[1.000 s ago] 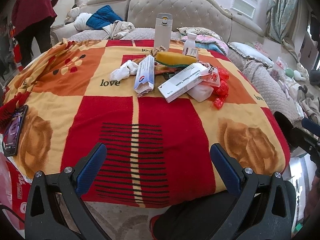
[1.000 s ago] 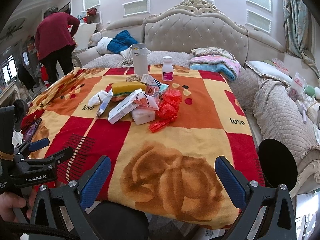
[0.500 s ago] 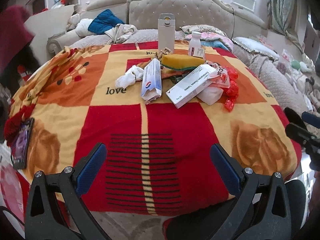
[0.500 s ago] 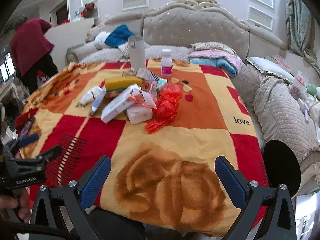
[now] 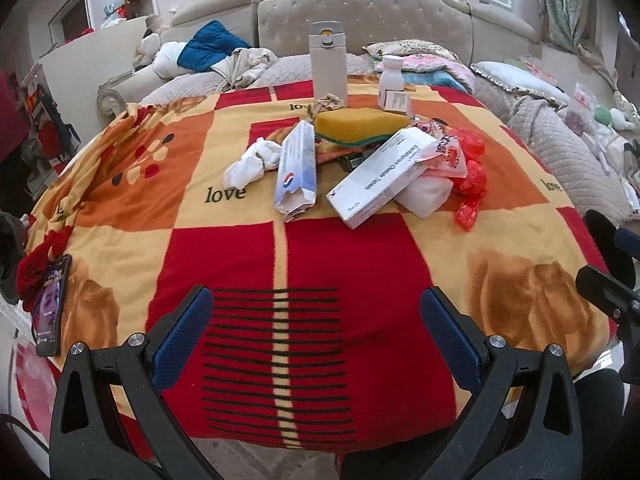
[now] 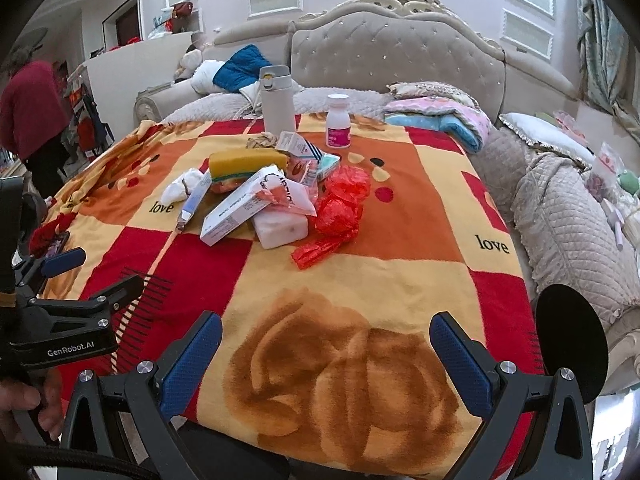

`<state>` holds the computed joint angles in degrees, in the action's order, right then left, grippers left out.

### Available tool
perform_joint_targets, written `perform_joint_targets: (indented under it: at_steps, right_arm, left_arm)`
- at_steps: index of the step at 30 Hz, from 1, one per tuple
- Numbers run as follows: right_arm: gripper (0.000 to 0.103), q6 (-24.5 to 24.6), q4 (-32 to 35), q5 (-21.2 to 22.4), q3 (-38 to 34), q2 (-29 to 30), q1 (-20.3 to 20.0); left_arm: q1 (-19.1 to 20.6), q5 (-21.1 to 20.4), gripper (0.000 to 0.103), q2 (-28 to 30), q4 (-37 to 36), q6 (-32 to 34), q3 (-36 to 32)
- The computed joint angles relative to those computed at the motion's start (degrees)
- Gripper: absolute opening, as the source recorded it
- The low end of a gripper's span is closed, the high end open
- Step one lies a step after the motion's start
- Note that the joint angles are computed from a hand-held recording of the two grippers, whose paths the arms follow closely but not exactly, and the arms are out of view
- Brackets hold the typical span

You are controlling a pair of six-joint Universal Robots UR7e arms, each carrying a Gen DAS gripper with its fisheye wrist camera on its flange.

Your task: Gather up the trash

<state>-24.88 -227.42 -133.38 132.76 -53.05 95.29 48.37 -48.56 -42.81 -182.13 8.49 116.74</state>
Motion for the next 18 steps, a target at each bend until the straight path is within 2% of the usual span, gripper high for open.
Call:
perform_joint_targets:
  at_steps: [6,10,14,18]
  right_arm:
    - [0.103,0.58,0.27,0.04,-0.05,0.00,-0.62]
    - [0.103,0.49,0.63,-0.02,-0.25,0.61,-0.88]
    - [0.103,0.44,0.88,0.29,-0.30,0.92,-1.56]
    - [0.103,0.56,1.24,0.83,-0.48,1.05,-2.35]
  left_arm:
    - [0.54,-0.46,0.103,0.38,0.50,-0.16,-0.64]
    - [2.31,-1.02,0.103,1.57,-1.98,1.94,-1.56]
    - [4.84,-2.39,0.103,4.15,-4.03,6.53,-6.28]
    - [7.45,-6.64,0.103,7.13,-0.95,7.39,-14.33]
